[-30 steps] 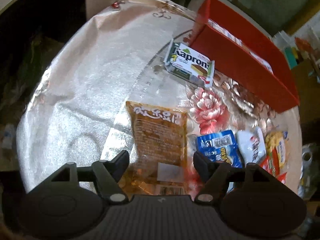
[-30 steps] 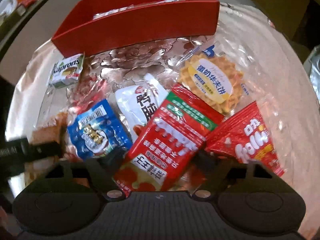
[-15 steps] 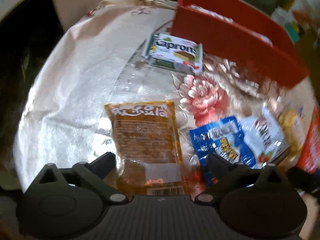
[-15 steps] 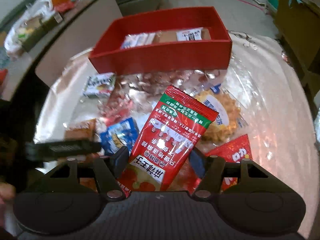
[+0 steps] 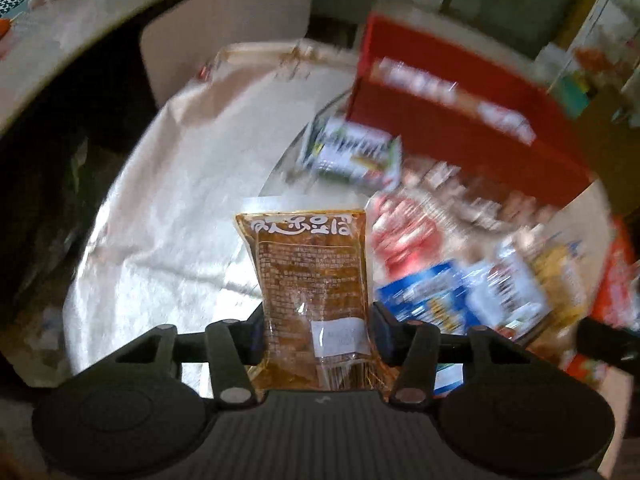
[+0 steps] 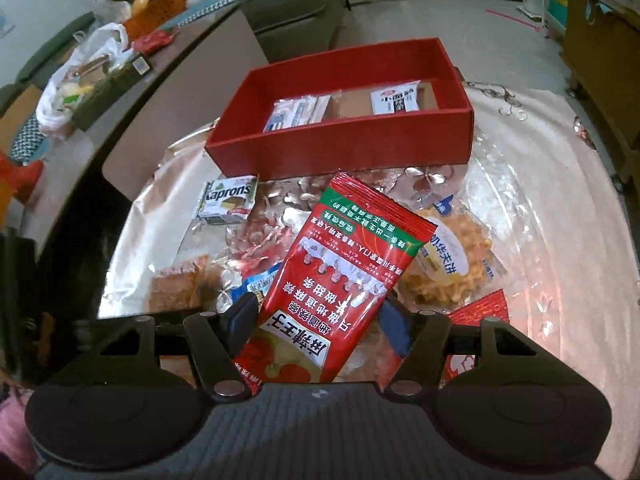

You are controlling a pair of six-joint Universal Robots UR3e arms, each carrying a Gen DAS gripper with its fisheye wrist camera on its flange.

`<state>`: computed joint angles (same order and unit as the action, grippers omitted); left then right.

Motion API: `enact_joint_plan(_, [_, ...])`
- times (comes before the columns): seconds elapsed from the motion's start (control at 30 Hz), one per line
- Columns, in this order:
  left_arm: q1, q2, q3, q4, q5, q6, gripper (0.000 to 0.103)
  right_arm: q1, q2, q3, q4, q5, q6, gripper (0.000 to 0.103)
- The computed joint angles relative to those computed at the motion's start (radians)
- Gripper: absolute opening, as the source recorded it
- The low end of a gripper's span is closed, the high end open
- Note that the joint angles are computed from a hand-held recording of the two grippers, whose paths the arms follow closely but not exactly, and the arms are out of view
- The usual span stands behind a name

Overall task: Organize snacks
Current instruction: 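Carry both bags over the red tray and lower them inside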

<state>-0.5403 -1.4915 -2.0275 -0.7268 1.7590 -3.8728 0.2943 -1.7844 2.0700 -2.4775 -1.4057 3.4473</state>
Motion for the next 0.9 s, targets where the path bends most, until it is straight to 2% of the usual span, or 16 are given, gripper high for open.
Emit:
enact_joint_plan(0.1, [0.007,0.029,0.004,0.051,-0.024,0.011,0.044,-0.013,-0.024,0.007,-0.014,0.008,0.01,0.071])
enact_joint_plan(0.3, [-0.026,-0.035,0.114,0.111,0.03,0.051,0.044,-0.04,-0.031,-0.019,-0.052,0.015,0.021,0.071])
enact_joint_plan(0.9, [-0.032,-0.193,0.31,0.136,0.108,0.14,0.044,-0.105,0.119,-0.168,-0.137,0.048,0.021,0.071])
